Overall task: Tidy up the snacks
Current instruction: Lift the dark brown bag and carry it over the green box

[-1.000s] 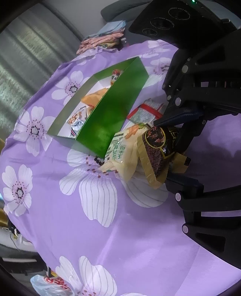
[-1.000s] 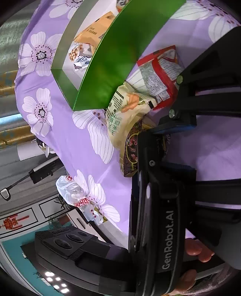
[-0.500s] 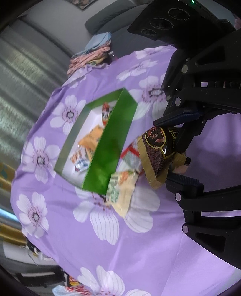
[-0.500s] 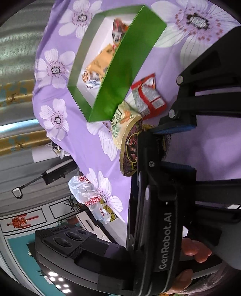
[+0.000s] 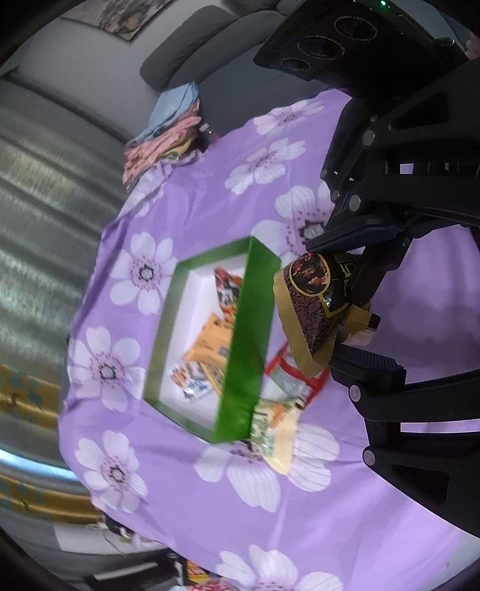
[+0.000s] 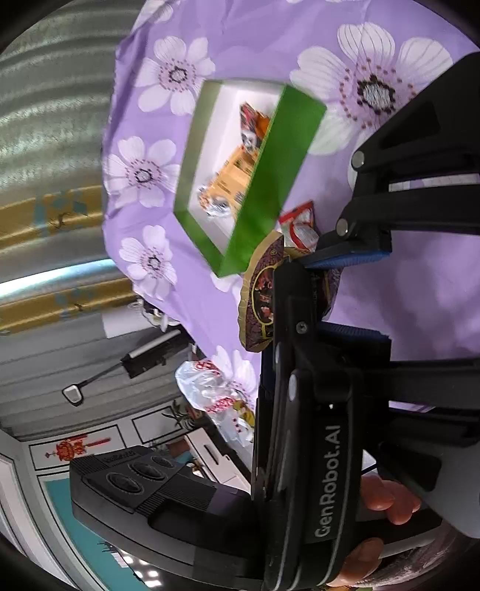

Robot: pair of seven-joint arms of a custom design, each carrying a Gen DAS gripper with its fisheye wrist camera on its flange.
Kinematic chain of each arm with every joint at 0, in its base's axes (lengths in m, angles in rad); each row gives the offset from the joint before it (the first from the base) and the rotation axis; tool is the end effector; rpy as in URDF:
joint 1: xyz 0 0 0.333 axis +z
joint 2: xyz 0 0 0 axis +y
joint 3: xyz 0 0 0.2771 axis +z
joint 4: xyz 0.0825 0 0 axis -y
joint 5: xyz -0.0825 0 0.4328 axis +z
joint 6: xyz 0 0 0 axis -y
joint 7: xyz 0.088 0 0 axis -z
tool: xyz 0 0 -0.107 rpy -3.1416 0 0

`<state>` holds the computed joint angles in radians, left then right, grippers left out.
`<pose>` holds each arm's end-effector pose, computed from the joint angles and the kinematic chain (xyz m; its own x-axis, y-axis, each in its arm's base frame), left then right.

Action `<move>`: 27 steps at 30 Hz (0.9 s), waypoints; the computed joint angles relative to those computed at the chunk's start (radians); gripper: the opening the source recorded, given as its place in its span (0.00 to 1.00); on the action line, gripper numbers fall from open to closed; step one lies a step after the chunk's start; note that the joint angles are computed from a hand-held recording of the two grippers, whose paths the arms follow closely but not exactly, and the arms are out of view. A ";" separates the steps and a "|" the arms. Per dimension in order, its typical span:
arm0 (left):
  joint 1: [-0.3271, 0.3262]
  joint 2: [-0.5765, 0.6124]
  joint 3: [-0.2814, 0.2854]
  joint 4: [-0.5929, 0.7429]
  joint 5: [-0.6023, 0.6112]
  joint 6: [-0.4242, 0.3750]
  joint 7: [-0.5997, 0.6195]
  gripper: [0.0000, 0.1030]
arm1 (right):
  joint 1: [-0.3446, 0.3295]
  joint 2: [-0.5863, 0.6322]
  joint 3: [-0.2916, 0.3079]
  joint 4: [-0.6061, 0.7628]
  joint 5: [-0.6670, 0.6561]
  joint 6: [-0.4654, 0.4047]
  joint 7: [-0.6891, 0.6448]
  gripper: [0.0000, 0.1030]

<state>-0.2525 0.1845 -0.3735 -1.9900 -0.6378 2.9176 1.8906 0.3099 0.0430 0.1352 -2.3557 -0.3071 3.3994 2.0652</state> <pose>0.5646 -0.3531 0.3889 -0.4388 -0.8205 0.3663 -0.7633 0.1252 -0.6338 0.5104 0.2809 0.3565 0.3804 -0.9005 -0.2106 -0.5834 -0.0570 -0.8102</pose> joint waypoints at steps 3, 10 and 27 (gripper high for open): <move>-0.010 0.003 0.000 0.018 0.026 0.007 -0.007 0.47 | 0.025 -0.023 -0.015 -0.021 0.110 0.016 -0.101 0.27; -0.017 0.041 0.001 0.116 0.101 0.000 -0.019 0.47 | 0.029 -0.045 -0.030 -0.009 0.218 0.039 -0.220 0.27; -0.048 0.324 0.024 0.579 0.356 -0.161 -0.138 0.47 | -0.072 0.050 -0.037 0.188 0.163 0.014 -0.235 0.27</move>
<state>-0.3009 0.5089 -0.3497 -1.4109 -0.2813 2.7563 1.7531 0.2376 0.0934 0.0979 -2.1673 -0.1438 3.4131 1.8306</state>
